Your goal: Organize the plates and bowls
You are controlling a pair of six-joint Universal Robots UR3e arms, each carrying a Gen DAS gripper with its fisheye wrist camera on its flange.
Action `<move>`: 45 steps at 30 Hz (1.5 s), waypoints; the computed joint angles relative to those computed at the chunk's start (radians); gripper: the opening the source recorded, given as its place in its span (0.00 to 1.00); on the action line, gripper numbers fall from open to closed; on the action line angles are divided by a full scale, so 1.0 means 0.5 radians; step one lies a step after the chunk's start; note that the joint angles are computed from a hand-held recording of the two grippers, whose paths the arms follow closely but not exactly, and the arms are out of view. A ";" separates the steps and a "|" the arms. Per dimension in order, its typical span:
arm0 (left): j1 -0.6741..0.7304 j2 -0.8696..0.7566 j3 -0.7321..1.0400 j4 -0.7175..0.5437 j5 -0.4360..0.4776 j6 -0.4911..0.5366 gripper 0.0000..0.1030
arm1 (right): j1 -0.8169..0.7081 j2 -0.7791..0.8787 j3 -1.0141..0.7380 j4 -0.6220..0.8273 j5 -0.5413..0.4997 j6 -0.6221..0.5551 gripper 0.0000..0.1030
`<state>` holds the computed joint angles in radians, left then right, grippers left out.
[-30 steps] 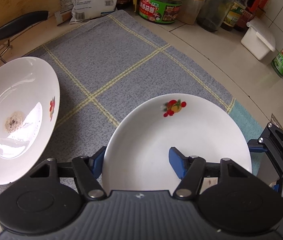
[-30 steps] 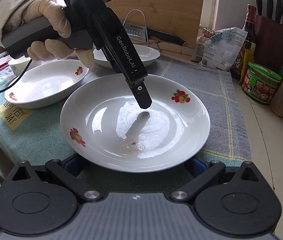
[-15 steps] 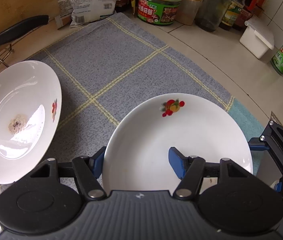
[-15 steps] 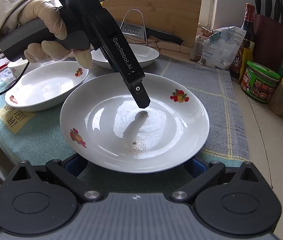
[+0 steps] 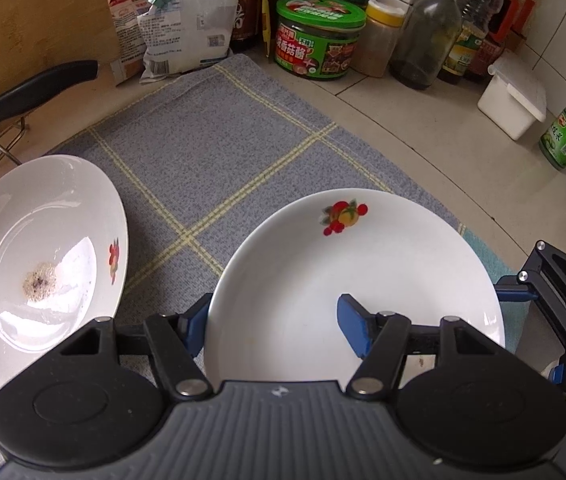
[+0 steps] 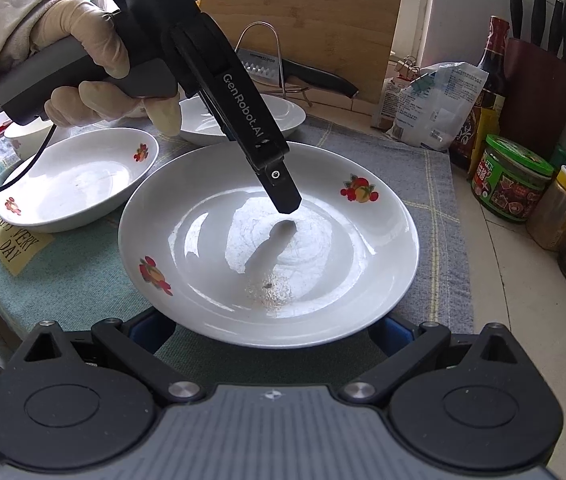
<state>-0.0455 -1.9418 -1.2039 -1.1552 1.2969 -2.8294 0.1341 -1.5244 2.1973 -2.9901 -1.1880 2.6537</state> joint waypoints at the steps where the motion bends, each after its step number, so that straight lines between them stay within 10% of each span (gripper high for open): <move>1: -0.005 -0.019 0.019 0.011 -0.001 -0.001 0.63 | -0.008 0.017 -0.022 0.007 0.001 -0.010 1.00; 45: -0.055 -0.714 0.872 -0.057 -0.009 -0.070 0.63 | -0.054 0.539 -0.664 0.219 -0.092 -0.059 1.00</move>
